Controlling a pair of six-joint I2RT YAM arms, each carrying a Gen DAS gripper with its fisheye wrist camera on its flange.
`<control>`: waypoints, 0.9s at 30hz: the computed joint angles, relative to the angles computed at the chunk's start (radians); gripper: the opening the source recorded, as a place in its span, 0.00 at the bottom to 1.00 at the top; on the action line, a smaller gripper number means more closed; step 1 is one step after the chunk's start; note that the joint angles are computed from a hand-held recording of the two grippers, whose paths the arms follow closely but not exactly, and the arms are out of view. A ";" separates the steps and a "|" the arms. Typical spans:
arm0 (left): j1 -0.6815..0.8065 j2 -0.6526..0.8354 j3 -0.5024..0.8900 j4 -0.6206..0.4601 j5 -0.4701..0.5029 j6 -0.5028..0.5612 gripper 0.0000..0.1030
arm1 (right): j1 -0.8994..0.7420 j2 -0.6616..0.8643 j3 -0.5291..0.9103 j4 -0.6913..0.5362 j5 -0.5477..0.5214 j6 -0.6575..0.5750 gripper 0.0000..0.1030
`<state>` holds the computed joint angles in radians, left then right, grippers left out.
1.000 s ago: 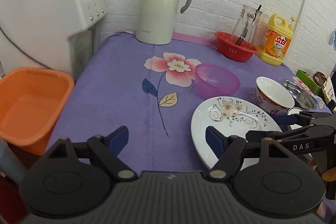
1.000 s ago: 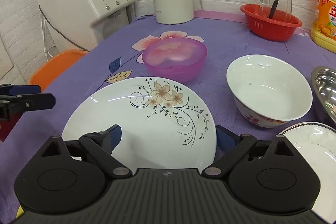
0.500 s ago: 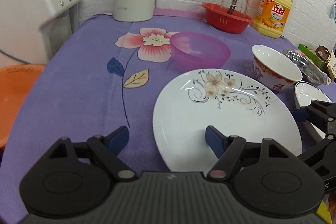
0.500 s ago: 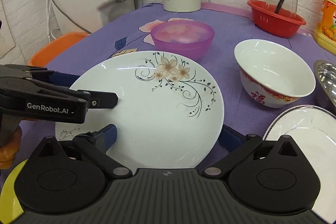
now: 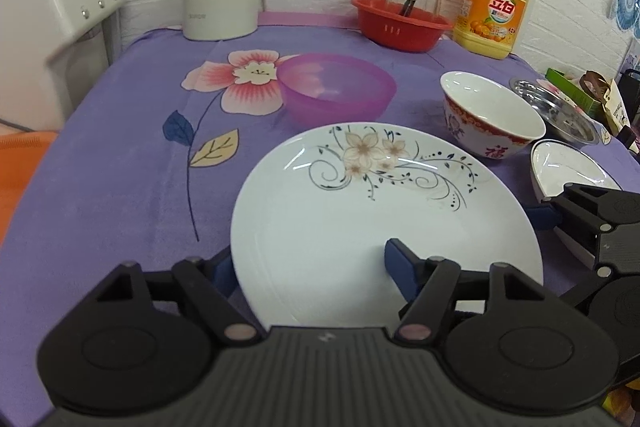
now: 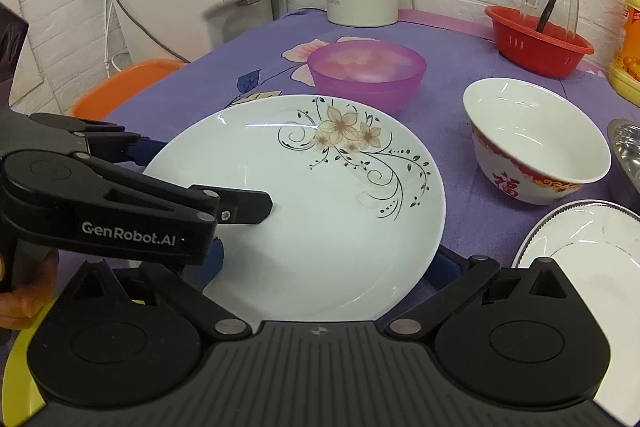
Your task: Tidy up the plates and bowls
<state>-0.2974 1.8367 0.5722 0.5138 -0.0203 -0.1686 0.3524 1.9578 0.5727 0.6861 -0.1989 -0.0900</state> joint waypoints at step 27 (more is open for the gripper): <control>-0.410 -0.634 -0.404 -0.201 -0.311 -0.259 0.61 | 0.176 -0.518 -0.551 0.136 0.167 0.202 1.00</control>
